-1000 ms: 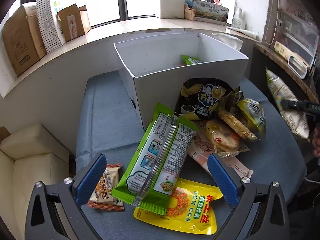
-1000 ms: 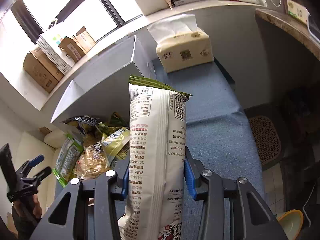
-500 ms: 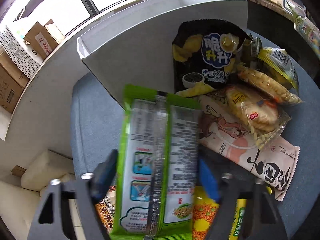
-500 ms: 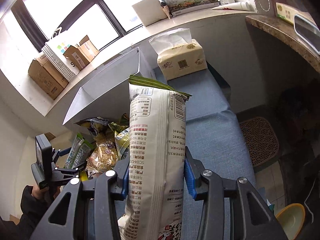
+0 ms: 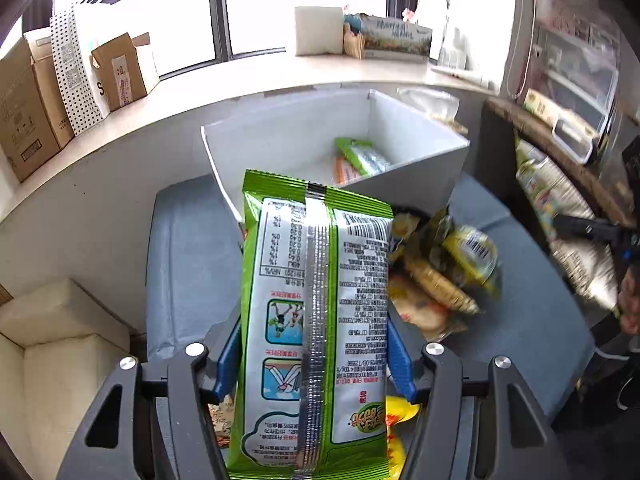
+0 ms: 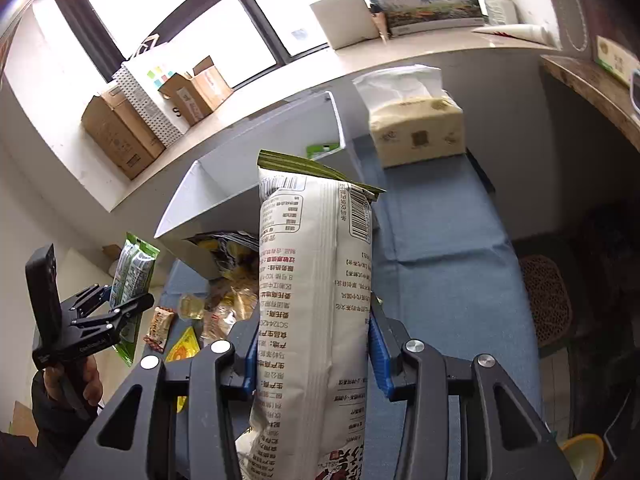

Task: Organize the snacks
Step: 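Drop both held packs into the white box and open both grippers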

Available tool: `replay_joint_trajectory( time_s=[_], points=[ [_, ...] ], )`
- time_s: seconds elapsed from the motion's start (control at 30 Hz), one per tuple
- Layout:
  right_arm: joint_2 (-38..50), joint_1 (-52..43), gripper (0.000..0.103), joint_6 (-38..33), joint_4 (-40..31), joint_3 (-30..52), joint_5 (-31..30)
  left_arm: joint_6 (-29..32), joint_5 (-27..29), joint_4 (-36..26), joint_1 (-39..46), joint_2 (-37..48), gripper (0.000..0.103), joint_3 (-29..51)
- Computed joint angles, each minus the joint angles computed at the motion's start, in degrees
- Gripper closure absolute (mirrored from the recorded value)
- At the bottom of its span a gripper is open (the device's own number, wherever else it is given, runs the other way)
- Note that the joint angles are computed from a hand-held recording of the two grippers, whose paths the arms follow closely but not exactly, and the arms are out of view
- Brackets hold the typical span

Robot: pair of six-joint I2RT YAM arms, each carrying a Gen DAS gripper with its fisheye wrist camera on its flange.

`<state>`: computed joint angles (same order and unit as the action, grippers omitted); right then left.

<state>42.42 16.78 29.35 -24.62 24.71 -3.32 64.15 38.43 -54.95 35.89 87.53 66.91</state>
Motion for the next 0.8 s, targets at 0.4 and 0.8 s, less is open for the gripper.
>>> replay_joint_trajectory(
  time_s=[0.4, 0.8],
  points=[
    [36.06, -1.17, 0.055, -12.5, 3.63, 33.07, -1.52, -33.45, -0.25, -0.88, -16.95, 12.37, 0.038, 27.12],
    [62.5, -7.05, 0.028, -16.65, -3.49, 57.17, -0.75, -40.69, -9.19, 4.88, -23.31, 26.28, 0.0, 35.02]
  ],
)
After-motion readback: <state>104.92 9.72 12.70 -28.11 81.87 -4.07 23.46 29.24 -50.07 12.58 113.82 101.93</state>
